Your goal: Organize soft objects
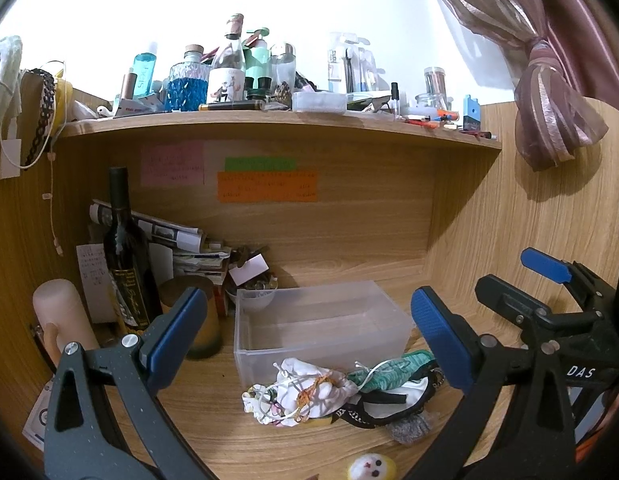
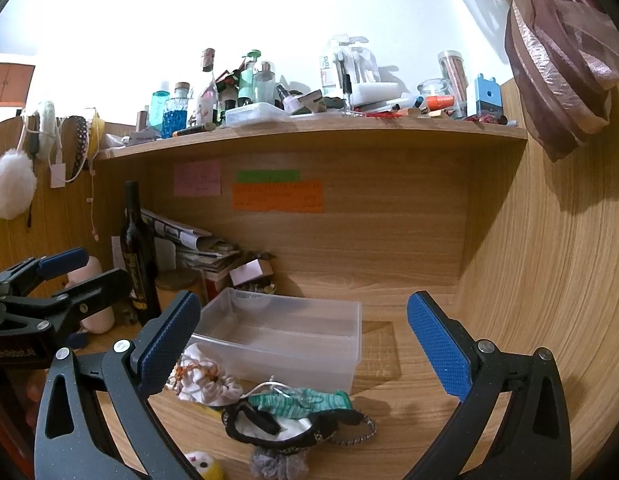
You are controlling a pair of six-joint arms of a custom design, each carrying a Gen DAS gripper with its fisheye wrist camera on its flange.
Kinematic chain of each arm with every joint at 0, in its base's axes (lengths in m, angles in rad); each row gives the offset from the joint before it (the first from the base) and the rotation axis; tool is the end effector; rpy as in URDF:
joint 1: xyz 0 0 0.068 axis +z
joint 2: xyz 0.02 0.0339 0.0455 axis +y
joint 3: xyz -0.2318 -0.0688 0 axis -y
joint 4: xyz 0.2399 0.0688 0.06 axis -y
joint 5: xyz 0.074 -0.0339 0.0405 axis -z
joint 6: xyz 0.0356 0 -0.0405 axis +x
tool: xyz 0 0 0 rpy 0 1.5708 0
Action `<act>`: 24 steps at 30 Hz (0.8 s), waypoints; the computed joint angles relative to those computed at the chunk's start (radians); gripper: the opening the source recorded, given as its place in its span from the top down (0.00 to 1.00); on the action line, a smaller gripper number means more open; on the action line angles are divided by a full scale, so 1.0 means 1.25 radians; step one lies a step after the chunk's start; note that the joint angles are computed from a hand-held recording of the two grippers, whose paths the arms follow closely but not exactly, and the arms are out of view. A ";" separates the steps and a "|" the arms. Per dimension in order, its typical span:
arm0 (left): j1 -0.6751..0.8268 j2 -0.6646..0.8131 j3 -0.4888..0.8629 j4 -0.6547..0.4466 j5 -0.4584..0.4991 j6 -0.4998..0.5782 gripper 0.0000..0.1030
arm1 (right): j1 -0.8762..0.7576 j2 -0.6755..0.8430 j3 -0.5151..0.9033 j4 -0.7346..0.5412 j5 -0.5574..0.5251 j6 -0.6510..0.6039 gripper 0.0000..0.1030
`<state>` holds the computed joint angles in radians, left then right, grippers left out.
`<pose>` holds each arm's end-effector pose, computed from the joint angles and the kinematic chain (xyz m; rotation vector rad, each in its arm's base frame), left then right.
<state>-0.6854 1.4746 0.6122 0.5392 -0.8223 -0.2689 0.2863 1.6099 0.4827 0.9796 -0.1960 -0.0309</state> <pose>0.2430 -0.1650 0.1699 -0.1712 1.7815 0.0970 0.2800 0.0897 0.1382 -0.4162 1.6777 0.3571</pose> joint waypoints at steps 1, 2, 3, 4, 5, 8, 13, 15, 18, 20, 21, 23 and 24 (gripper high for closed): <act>-0.001 -0.001 0.000 0.001 -0.002 0.002 0.00 | 0.000 0.000 -0.001 0.002 0.000 0.000 0.00; -0.001 -0.002 0.000 0.002 -0.004 0.003 0.00 | 0.000 -0.001 -0.002 0.003 -0.001 0.000 0.00; -0.001 -0.002 0.000 0.002 -0.006 0.004 0.00 | 0.001 -0.002 -0.003 0.004 0.000 0.000 0.00; -0.001 -0.003 0.000 0.002 -0.007 0.004 0.00 | 0.002 -0.003 -0.004 0.005 0.001 -0.001 0.00; -0.001 -0.004 -0.002 0.003 -0.007 0.003 0.00 | 0.003 -0.003 -0.004 0.004 0.002 -0.001 0.00; -0.002 -0.005 -0.002 0.003 -0.009 0.004 0.00 | 0.002 -0.005 -0.004 0.004 -0.003 -0.001 0.00; -0.001 -0.005 -0.004 0.004 -0.009 0.005 0.00 | 0.002 -0.006 -0.006 0.007 -0.001 -0.002 0.00; -0.002 -0.006 -0.004 0.004 -0.009 0.005 0.00 | 0.001 -0.007 -0.008 0.009 -0.002 0.000 0.00; -0.001 -0.006 -0.006 0.007 -0.008 0.006 0.00 | -0.001 -0.009 -0.008 0.008 -0.004 0.002 0.00; -0.001 -0.007 -0.006 0.007 -0.007 0.007 0.00 | -0.003 -0.010 -0.007 0.007 -0.005 0.002 0.00; -0.001 -0.008 -0.006 0.006 -0.006 0.007 0.00 | -0.003 -0.010 -0.007 0.007 -0.005 0.002 0.00; -0.001 -0.006 -0.003 0.003 -0.007 0.006 0.00 | -0.004 -0.010 -0.007 0.007 -0.007 0.002 0.00; -0.001 -0.007 -0.004 0.004 -0.006 0.006 0.00 | -0.004 -0.010 -0.007 0.007 -0.007 0.002 0.00</act>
